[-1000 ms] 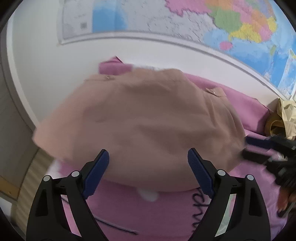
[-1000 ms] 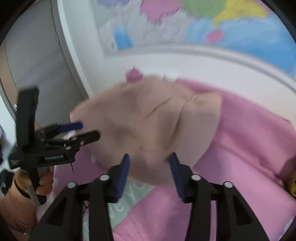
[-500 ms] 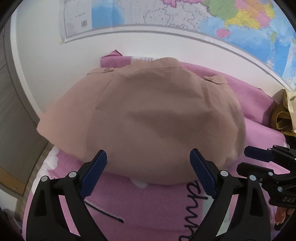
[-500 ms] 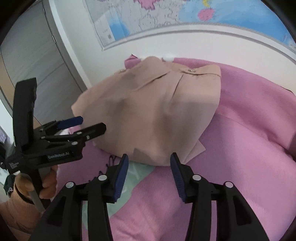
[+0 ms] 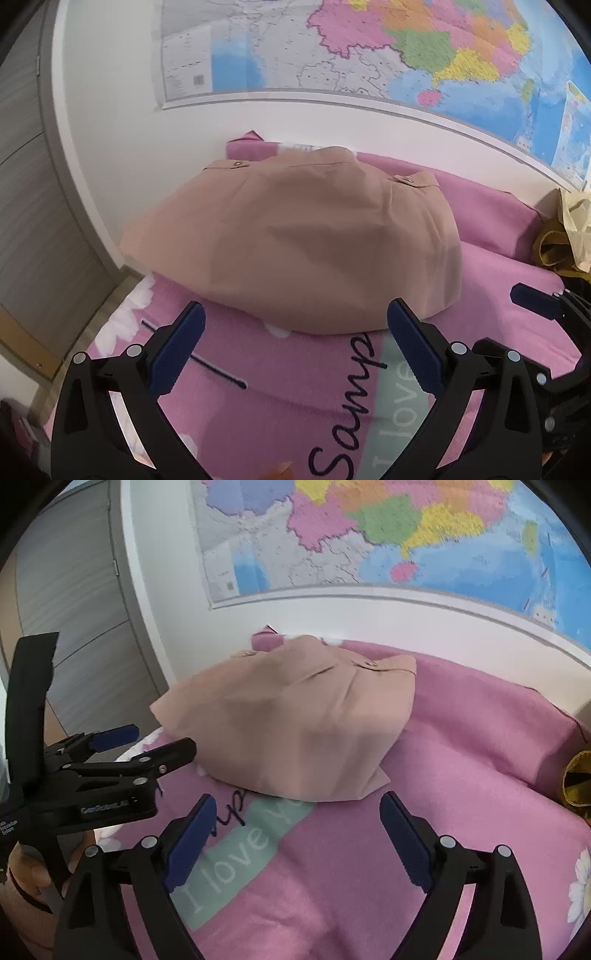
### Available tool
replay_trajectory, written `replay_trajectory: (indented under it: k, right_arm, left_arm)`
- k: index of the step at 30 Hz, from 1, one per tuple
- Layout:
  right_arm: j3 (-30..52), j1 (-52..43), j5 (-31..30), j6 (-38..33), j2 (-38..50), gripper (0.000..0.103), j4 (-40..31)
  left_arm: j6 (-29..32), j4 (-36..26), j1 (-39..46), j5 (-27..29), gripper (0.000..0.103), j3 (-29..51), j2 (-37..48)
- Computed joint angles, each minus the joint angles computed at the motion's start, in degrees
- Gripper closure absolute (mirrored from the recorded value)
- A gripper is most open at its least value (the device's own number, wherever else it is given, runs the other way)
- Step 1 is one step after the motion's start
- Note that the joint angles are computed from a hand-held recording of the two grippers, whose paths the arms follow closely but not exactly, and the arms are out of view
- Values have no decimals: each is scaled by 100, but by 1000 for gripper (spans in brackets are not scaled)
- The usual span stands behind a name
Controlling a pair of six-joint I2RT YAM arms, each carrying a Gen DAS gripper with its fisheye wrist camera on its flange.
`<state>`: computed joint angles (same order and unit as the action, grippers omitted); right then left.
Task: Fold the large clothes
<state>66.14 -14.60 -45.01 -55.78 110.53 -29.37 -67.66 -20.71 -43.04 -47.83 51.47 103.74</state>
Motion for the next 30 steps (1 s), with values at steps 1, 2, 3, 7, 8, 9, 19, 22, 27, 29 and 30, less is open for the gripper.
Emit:
replay_trajectory:
  k: [1, 2, 3, 7, 8, 9, 19, 22, 27, 29, 30]
  right_arm:
    - [-102, -6, -2, -20, -68, 13, 68]
    - [-203, -8, 3, -19, -130, 12, 164]
    - [-280, -51, -29, -54, -188, 12, 204]
    - [-553, -132, -103, -205, -379, 8, 315]
    - [-580, -145, -109, -266, -409, 8, 279]
    - [-629, -166, -118, -274, -445, 8, 300]
    - [-903, -416, -245, -417, -652, 6, 342]
    - [-963, -477, -284, -464, -692, 6, 325]
    - [-1039, -537, -250, -526, -741, 6, 280]
    - [-1055, -565, -271, -580, -759, 6, 230]
    - [-1074, -584, -283, -587, -784, 6, 226]
  left_arm:
    - [-134, -81, -48, -13, 6, 4, -8]
    - [-266, -130, -99, -29, 6, -11, -27]
    - [-318, -138, -130, -22, 6, -33, -49]
    - [-632, -424, -303, -90, 6, 32, -39]
    - [-702, -508, -353, -116, 6, 66, -25]
    - [-761, -583, -385, -141, 6, 100, -10]
    - [-1472, -1236, -754, -328, 6, 276, 81]
    - [-1758, -1538, -867, -377, 6, 370, 130]
    - [-2136, -1933, -1026, -447, 6, 473, 137]
    - [-2241, -2071, -1092, -472, 6, 524, 157]
    - [-2259, -2089, -1109, -475, 6, 530, 156]
